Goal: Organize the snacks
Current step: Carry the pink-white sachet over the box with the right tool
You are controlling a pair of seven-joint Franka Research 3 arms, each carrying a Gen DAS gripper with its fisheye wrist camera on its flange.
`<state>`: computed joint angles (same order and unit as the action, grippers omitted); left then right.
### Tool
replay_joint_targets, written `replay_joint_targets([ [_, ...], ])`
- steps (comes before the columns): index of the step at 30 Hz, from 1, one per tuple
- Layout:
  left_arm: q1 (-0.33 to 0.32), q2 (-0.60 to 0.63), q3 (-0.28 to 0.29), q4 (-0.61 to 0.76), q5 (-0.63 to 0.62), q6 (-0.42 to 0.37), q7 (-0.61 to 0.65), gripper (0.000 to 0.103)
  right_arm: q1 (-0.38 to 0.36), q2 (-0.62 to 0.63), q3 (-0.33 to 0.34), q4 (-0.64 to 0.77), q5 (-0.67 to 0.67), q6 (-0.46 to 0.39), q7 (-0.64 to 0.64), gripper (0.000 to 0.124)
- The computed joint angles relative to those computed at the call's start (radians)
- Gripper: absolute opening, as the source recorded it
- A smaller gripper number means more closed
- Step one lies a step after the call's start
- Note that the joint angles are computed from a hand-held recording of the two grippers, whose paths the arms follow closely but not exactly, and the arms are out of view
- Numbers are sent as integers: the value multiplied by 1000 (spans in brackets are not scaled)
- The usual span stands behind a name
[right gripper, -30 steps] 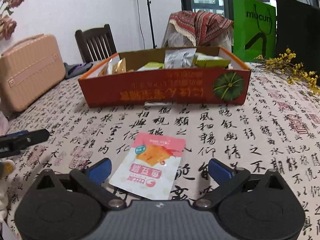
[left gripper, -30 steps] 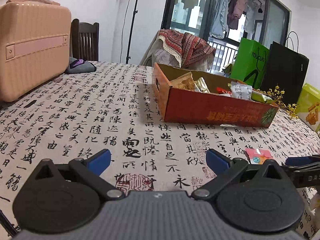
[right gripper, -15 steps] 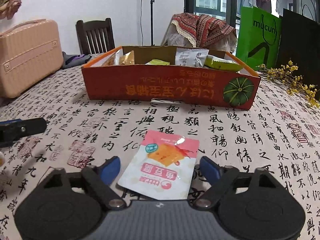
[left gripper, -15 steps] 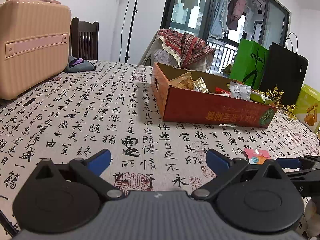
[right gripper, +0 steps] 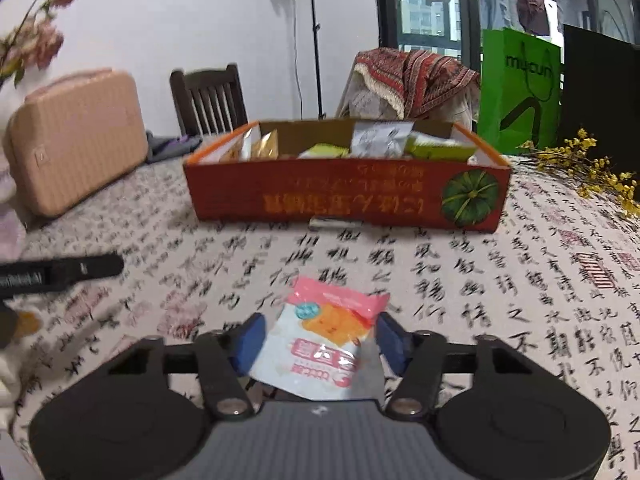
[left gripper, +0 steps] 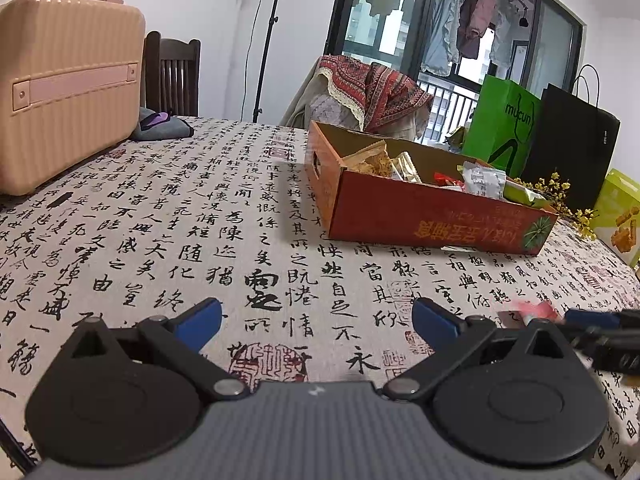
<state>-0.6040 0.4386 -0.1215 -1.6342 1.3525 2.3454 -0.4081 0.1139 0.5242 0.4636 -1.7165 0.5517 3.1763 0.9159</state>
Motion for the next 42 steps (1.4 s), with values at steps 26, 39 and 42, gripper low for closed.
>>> replay_joint_targets([
  [26,-18,24,3,57,-52,-60,70,103,-191,44,197,17,-34,43,-11,57],
  [39,-65,100,38,217,-51,-95,179,103,-170,103,215,134,-78,43,-43,57],
  [42,-75,119,51,256,-55,-98,197,103,-150,120,203,177,-88,36,-44,57],
])
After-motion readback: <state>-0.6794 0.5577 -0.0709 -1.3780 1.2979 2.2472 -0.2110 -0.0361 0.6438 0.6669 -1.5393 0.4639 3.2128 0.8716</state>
